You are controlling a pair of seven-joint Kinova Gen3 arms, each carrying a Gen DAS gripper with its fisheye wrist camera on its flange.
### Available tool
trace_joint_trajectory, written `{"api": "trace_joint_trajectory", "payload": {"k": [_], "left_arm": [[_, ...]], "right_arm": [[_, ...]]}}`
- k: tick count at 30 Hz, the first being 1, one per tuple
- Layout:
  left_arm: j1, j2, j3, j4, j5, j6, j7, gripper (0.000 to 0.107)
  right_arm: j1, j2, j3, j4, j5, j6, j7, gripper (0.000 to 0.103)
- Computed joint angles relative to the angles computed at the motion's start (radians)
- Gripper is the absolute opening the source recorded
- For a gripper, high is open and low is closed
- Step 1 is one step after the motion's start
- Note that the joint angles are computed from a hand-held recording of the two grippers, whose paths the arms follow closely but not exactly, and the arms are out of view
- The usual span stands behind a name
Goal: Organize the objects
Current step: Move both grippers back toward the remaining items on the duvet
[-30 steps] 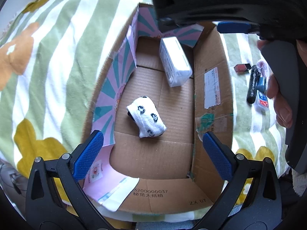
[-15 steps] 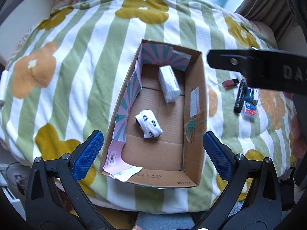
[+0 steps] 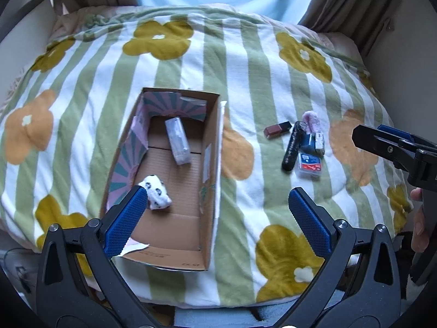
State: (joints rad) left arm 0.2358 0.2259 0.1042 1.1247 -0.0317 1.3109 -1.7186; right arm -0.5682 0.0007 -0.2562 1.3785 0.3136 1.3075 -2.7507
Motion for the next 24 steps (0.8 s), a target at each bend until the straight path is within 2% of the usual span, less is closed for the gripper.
{"api": "trace_joint_trajectory", "payload": {"k": [2,7,14,18,22,24], "left_arm": [[0.026,0.010,0.011,-0.003,-0.004,0.002,0.022,0.103],[0.110,0.050,0.032,-0.020,-0.032,0.003,0.077,0.103],[0.202,0.145,0.041,-0.084,-0.045,0.026,0.137,0.103],[0.246,0.231,0.032,-0.150,-0.051,0.042,0.167,0.103],[0.282,0.340,0.018,-0.252,-0.062,0.073,0.173,0.103],[0.294,0.397,0.012,-0.308,-0.059,0.091,0.168,0.103]], "right_arm": [[0.024,-0.044,0.002,0.050,-0.014,-0.006,-0.002,0.098],[0.225,-0.146,-0.079,0.168,-0.098,-0.064,0.033,0.098],[0.339,-0.244,0.015,0.349,-0.257,-0.209,0.166,0.098],[0.395,-0.257,0.074,0.448,-0.349,-0.304,0.273,0.098],[0.405,-0.247,0.167,0.557,-0.439,-0.436,0.367,0.098],[0.439,-0.234,0.158,0.596,-0.456,-0.495,0.366,0.098]]}}
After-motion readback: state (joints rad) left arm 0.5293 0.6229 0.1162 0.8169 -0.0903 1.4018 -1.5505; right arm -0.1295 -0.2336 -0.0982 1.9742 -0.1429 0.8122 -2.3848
